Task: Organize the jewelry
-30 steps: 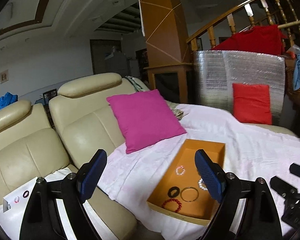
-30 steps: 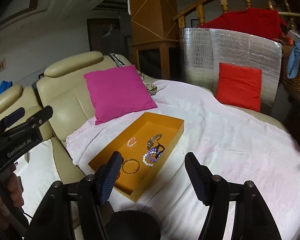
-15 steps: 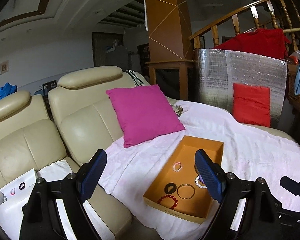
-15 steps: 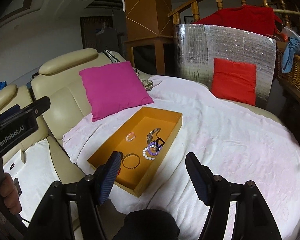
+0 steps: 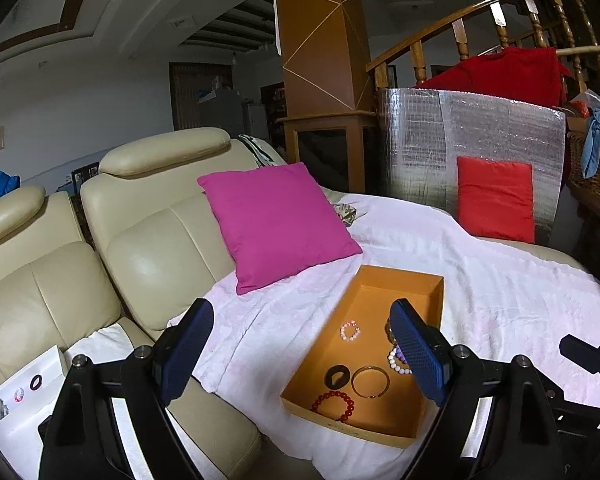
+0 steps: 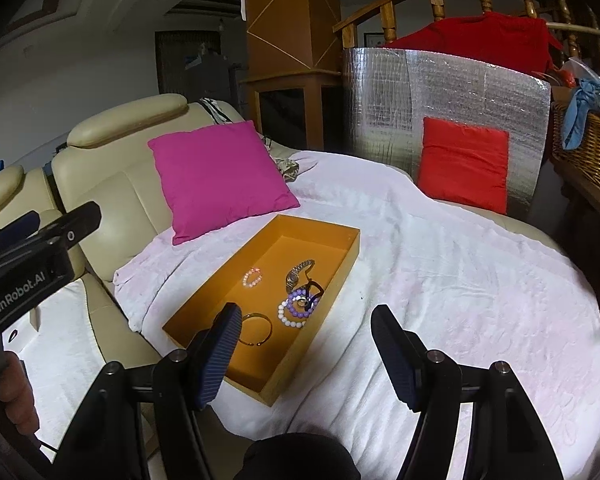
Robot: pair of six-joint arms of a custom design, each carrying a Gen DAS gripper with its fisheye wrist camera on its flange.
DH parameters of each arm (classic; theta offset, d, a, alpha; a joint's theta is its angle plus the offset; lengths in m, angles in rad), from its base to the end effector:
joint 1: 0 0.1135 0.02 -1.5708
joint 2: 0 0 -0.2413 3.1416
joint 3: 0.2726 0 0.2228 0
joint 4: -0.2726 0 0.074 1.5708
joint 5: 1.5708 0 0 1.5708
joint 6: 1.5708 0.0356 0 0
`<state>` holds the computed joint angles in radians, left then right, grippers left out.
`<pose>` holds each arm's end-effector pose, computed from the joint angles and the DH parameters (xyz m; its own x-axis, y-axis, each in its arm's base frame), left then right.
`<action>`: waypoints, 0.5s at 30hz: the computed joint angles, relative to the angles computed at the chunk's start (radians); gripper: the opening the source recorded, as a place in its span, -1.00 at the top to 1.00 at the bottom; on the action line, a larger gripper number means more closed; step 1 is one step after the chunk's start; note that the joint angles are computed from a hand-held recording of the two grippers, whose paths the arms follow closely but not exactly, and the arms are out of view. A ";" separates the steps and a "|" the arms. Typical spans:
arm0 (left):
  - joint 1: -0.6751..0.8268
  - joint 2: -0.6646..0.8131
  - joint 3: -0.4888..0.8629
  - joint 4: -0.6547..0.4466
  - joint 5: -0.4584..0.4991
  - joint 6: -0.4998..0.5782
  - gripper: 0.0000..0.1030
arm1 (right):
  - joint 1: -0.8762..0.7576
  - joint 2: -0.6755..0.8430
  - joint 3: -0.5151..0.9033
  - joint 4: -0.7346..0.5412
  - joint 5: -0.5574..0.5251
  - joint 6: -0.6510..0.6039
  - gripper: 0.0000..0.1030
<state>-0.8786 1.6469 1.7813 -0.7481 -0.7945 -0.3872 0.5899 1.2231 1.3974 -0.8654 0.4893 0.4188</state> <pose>0.2262 -0.2331 0.3853 -0.4034 0.0721 -0.9122 0.0160 0.9973 0.0718 0.1921 0.1084 0.3695 -0.5612 0.0563 -0.8258 0.0418 0.9983 0.0397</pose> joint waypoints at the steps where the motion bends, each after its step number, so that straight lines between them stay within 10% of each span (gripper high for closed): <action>1: 0.006 0.001 -0.003 0.004 0.007 0.001 -0.75 | 0.003 0.008 0.006 -0.001 0.003 0.000 -0.38; 15: 0.046 0.014 -0.025 0.031 0.045 0.010 -0.75 | -0.037 0.038 0.004 0.024 -0.026 -0.007 -0.38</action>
<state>-0.8327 1.6613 1.7559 -0.7171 -0.7500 -0.3767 0.5532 1.2613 1.4010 -0.8415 0.4636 0.4115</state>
